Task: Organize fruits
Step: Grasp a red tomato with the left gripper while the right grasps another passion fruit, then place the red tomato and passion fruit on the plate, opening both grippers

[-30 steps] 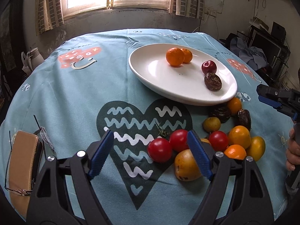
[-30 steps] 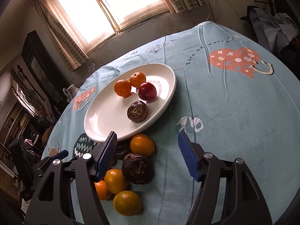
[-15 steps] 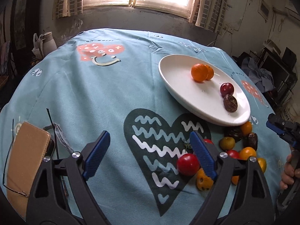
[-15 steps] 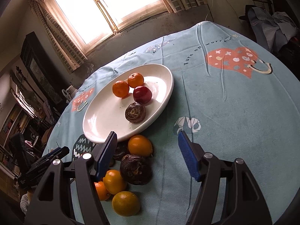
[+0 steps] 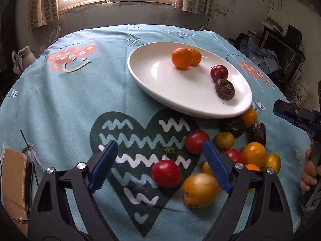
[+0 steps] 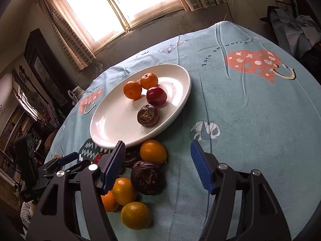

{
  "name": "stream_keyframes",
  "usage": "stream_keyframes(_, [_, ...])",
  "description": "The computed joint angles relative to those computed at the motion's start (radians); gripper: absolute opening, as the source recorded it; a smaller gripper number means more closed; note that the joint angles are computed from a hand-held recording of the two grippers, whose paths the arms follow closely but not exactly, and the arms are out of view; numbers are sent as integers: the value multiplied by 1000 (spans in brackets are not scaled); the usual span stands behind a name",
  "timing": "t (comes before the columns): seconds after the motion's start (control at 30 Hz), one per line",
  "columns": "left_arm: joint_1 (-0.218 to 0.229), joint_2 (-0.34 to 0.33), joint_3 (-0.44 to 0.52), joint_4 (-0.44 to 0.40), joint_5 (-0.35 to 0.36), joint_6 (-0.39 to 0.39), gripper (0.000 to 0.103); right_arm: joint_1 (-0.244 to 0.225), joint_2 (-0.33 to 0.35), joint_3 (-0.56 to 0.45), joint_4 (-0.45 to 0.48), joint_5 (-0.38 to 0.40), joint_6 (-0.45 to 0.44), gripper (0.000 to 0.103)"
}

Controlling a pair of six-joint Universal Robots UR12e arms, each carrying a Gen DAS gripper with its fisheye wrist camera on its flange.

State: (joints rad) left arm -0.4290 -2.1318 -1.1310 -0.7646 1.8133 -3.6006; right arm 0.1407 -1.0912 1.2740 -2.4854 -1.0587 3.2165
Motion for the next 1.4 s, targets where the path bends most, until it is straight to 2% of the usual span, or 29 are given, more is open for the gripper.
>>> stream_keyframes(0.13, [-17,-44,70,-44,2,116,85,4,3,-11,40,2,-27,68])
stream_keyframes(0.2, [-21,-67,104,-80,5,158,72,4,5,-13,50,0,-23,68])
stream_keyframes(0.23, [-20,-68,101,-59,2,164,70,2,5,-14,51,2,-18,68])
stream_keyframes(0.3, [-11,-71,107,-64,-30,163,47,1,5,-12,47,6,-12,68])
stream_keyframes(0.43, [6,-64,88,-51,-124,146,31,2,4,-13,58,16,-22,68])
stream_keyframes(0.47, [7,-60,80,-41,-137,145,31,2,4,-13,64,20,-27,68])
stream_keyframes(0.53, [2,-52,66,-34,-106,132,31,3,3,-17,89,22,-49,68])
stream_keyframes(0.67, [7,-19,13,1,-58,61,31,6,10,-46,234,52,-125,68])
stream_keyframes(0.77, [14,-4,-9,24,-57,27,31,14,15,-58,285,41,-166,66])
stream_keyframes(0.87, [13,-6,-7,16,-55,30,31,10,17,-53,282,76,-168,59])
stream_keyframes(0.93, [10,-9,-2,11,-50,38,31,13,14,-48,266,56,-167,44])
stream_keyframes(1.0, [9,-10,-1,11,-50,39,31,7,17,-49,281,96,-165,43])
stream_keyframes(1.1, [9,-6,-6,21,-50,35,31,3,6,-28,211,112,-153,43])
stream_keyframes(1.2, [9,1,-17,65,-52,26,31,-9,-1,-12,147,164,-123,43])
stream_keyframes(1.3, [16,0,-3,96,-89,18,31,-11,-2,-12,100,168,-90,43])
stream_keyframes(1.4, [19,-30,66,67,-88,26,31,-4,24,-74,115,159,-73,43])
